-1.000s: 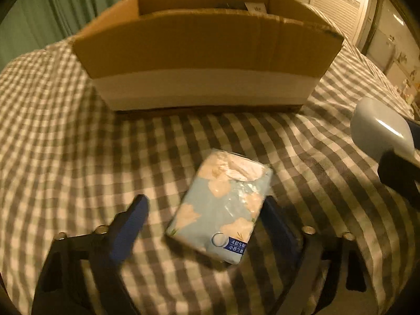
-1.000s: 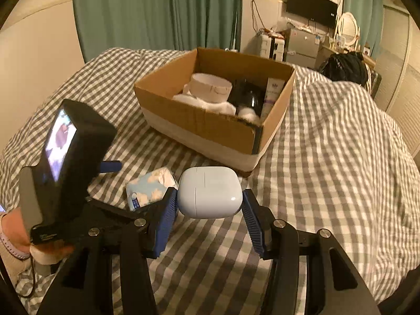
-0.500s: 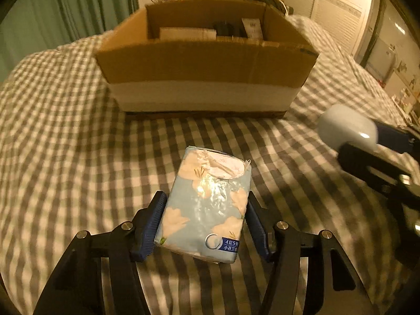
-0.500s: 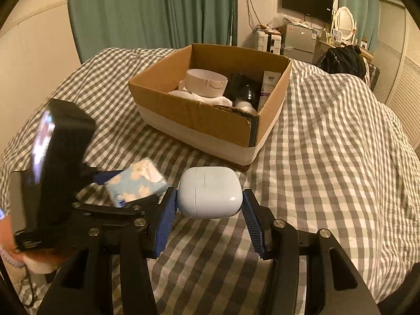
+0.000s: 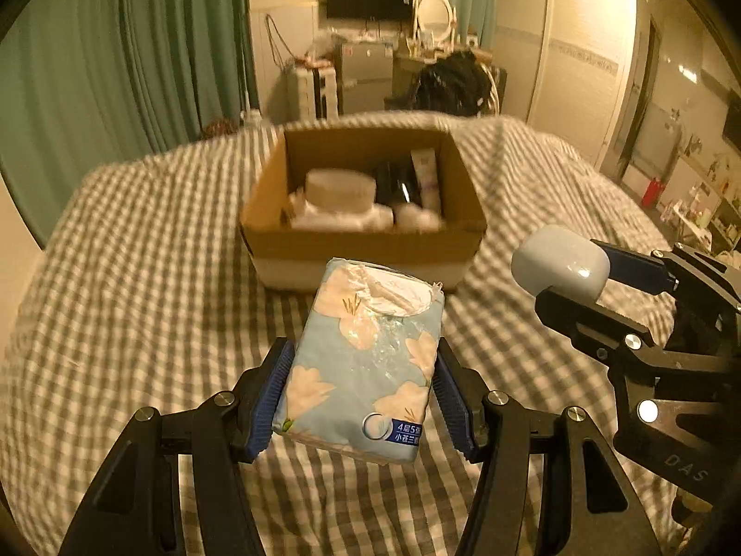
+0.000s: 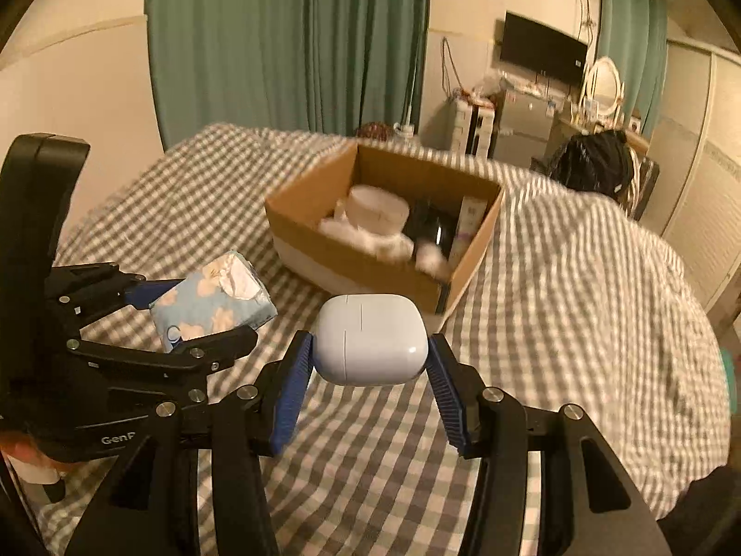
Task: Organize objects
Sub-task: 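Carry tissues with the left tool while the right tool carries soap, both into the box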
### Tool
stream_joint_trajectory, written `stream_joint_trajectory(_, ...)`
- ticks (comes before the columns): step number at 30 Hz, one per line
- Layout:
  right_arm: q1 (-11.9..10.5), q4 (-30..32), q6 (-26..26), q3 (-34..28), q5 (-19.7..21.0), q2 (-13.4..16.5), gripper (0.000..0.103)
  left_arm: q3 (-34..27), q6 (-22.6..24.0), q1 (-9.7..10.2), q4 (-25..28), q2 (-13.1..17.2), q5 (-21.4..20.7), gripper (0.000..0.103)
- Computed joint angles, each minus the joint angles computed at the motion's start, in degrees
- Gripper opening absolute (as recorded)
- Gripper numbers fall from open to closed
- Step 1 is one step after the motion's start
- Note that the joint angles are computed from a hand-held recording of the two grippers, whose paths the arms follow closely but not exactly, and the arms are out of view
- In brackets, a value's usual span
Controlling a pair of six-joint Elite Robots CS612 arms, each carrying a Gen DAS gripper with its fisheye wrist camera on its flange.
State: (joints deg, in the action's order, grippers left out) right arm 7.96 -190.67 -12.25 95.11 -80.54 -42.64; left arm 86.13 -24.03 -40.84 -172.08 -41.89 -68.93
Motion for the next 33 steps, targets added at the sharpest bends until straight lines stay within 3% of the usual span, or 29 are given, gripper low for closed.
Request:
stream_joint_trajectory(8,0.2,-3.5,-2.2,-1.5,0.0,-1.3,0.05,-3.1,1.4,1.09,-1.3,-0.4,3.3,0.061)
stream_joint_trajectory(16,0.0,-2.9,0.0,-8.5,2.0,0.8,0.05,-10.9,4.1,3.58,-4.3,3.5,2.6,0.061)
stream_joint_trajectory(21,0.2,-0.1,0.6,-15.4,1.3,4.0,0.05,-18.3,4.3,5.52,-1.5,7.4,1.5,0.061)
stream_joint_trajectory(26,-0.3,3.2,4.5,-22.7,1.5,7.5,0.05,-27.0,6.4,6.92,0.9,12.5,0.8,0.061)
stream_joint_trajectory(33,-0.5,10.3,7.3,-35.3,0.4,14.9,0.05,-37.8,9.3,7.83,7.0,20.1,-1.3,0.061)
